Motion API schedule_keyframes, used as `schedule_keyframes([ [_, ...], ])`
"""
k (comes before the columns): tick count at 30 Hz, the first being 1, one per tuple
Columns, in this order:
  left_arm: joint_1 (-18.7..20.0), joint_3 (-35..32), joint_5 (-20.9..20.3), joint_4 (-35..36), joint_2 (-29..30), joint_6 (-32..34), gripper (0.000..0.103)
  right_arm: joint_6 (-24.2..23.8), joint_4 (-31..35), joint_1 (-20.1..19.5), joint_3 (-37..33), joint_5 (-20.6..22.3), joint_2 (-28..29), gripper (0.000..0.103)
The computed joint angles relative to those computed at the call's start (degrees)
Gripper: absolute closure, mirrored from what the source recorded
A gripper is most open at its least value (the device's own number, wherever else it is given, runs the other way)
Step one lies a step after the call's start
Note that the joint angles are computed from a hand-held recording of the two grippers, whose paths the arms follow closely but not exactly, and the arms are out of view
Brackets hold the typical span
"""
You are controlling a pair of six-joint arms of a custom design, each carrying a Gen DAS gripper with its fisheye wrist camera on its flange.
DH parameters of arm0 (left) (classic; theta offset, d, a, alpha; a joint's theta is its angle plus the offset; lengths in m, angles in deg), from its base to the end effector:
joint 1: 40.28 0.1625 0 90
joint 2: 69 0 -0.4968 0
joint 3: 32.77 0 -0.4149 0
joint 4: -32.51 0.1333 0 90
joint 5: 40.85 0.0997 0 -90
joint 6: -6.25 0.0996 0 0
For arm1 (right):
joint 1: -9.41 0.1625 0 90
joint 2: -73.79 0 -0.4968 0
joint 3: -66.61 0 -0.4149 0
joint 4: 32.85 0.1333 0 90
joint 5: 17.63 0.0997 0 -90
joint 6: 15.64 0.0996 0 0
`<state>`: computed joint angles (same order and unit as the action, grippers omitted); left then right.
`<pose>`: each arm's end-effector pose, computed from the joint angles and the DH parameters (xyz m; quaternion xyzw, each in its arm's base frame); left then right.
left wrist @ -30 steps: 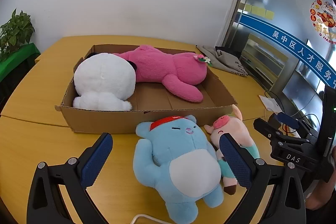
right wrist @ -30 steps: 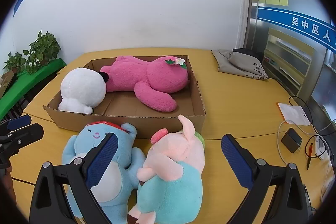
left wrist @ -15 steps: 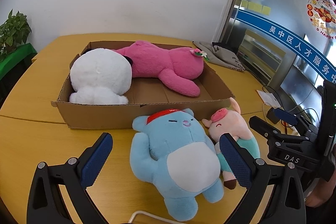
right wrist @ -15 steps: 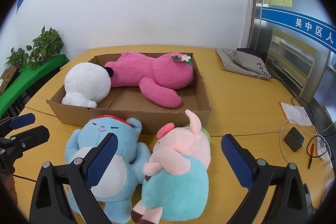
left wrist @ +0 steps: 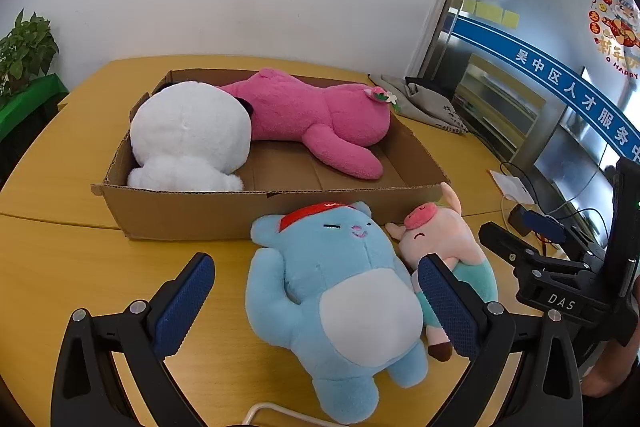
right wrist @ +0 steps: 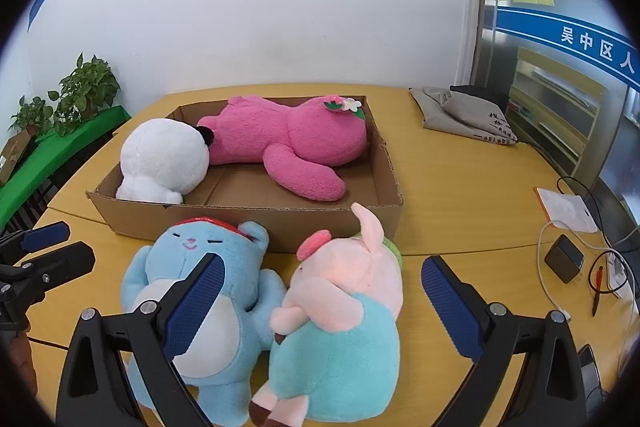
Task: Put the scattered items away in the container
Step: 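Close both grippers on the body of the light-blue plush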
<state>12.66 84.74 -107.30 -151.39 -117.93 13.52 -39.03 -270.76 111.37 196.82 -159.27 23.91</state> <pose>-0.2277 -0.5888 0.1109 0.3189 0.9014 -0.2585 0.1373 0.1545 -0.4630 0.2020 -0.0037 -0.7863 0.4621 0.4100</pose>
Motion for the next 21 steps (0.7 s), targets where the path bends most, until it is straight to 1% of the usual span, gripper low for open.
schedule_keyframes([
  [2,0.3,0.0,-0.1,0.2,-0.1,-0.2,0.0,2.4,1.9,-0.7,1.2,1.9,-1.2,0.003],
  [5,0.9,0.3,0.3,0.3,-0.5,-0.3,0.0,2.8,2.4,-1.1,1.9,4.3,-1.5,0.003],
  [6,1.1,0.3,0.6,0.3,-0.7,-0.4,0.0,2.5,2.5,-1.1,2.2,5.7,-1.4,0.003],
  [10,2.3,0.6,1.5,0.2,-1.5,-1.4,0.0,1.6,4.7,-1.0,2.8,14.3,-0.8,0.003],
  [12,2.9,0.7,1.8,0.3,-1.7,-1.7,0.0,0.7,5.8,-1.1,2.1,16.6,0.5,0.003],
  [14,3.5,0.8,2.4,0.3,-1.8,-2.0,0.0,1.2,8.6,-1.4,1.0,17.3,1.8,0.003],
  [17,4.6,0.7,1.9,0.6,-1.9,-2.3,0.0,2.0,13.4,-2.6,-1.0,18.1,4.3,0.003],
  [18,4.9,0.7,1.8,0.8,-1.9,-2.2,0.0,2.6,15.4,-3.2,-1.3,19.3,4.9,0.003],
  [19,5.3,0.6,1.8,0.9,-2.0,-2.2,0.0,2.8,15.7,-3.4,-1.7,19.8,5.9,0.003],
  [21,5.8,0.6,2.1,1.2,-2.2,-2.2,0.0,0.0,11.8,-2.3,-2.9,17.4,9.0,0.003],
])
